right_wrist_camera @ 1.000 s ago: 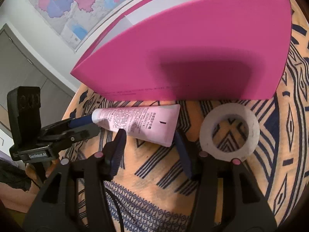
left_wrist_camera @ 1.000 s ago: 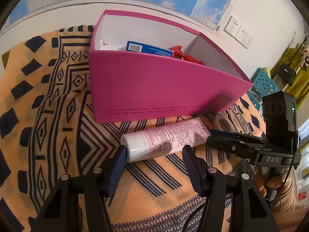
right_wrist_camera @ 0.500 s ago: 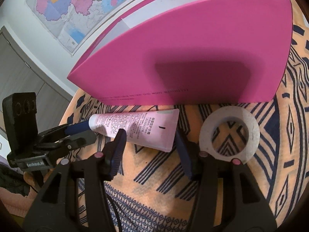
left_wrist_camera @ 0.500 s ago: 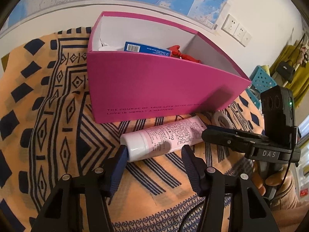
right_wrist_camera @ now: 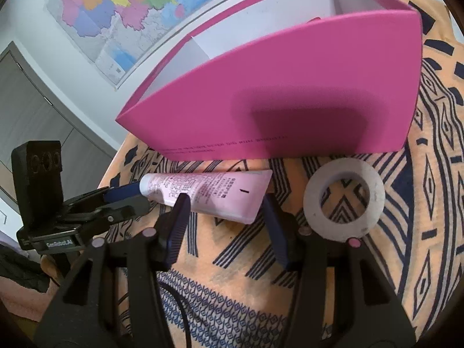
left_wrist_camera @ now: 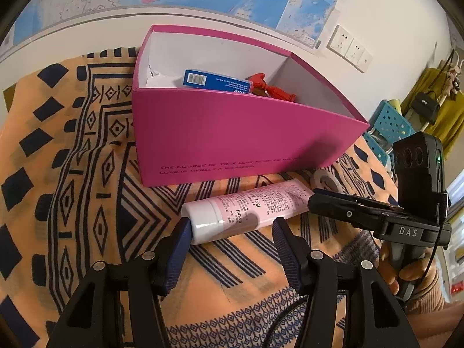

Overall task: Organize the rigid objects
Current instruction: 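Close the right gripper around the pink-and-white tube beside the box, then lift the pink tube with the right gripper over the magenta box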

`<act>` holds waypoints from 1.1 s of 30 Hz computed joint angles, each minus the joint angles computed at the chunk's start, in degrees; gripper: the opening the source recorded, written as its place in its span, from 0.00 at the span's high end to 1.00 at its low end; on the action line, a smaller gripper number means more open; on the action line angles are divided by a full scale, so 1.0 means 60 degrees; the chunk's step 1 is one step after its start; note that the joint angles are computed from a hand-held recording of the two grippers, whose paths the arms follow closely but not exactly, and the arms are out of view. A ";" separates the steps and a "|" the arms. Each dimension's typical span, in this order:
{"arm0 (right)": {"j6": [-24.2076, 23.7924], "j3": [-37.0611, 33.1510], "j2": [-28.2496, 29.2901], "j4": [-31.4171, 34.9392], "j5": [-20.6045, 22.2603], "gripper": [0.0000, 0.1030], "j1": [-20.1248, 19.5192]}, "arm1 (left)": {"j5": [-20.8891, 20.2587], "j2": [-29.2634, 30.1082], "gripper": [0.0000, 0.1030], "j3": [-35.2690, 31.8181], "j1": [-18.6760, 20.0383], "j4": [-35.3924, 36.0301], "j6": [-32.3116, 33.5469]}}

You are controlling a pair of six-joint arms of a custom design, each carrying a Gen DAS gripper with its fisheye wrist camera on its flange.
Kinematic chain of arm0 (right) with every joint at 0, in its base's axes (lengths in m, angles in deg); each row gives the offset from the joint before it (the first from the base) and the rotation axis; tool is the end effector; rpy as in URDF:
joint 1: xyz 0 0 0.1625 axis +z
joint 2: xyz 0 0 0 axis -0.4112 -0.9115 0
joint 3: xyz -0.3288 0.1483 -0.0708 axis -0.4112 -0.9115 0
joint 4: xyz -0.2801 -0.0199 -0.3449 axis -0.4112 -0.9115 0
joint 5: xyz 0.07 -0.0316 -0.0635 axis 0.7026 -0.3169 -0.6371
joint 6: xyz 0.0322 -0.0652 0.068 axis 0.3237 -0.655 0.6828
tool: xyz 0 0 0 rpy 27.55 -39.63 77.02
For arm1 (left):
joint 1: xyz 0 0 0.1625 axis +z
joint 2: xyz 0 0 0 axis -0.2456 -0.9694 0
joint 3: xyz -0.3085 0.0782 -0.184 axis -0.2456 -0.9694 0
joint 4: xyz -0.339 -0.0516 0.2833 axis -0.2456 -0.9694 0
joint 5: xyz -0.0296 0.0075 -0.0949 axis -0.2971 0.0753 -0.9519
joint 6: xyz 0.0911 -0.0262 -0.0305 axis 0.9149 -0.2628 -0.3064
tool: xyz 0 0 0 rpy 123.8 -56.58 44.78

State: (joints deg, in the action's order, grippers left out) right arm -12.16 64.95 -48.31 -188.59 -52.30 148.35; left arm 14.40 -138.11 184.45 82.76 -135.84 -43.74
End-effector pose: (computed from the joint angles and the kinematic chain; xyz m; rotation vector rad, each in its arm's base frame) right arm 0.3915 -0.4149 -0.0415 0.1898 -2.8376 0.9946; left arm -0.0085 -0.4616 0.4174 0.9018 2.6908 -0.4446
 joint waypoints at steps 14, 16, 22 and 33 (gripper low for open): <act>-0.0246 0.0247 -0.0195 -0.0252 -0.0379 0.47 0.0273 | -0.0056 -0.0266 0.44 0.0149 -0.0255 0.0008 -0.0052; -0.0326 0.0272 -0.0233 -0.0275 -0.0493 0.47 0.0343 | -0.0109 -0.0296 0.44 0.0156 -0.0273 0.0006 -0.0043; -0.0480 0.0340 -0.0307 -0.0350 -0.0601 0.47 0.0420 | -0.0143 -0.0452 0.44 0.0226 -0.0393 0.0012 -0.0030; -0.0731 0.0430 -0.0431 -0.0612 -0.0798 0.47 0.0634 | -0.0293 -0.0681 0.44 0.0267 -0.0542 -0.0023 -0.0024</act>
State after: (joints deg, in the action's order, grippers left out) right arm -16.55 67.53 -50.89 -192.26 -57.08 152.15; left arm 12.64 -142.19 186.05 79.51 -135.98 -43.88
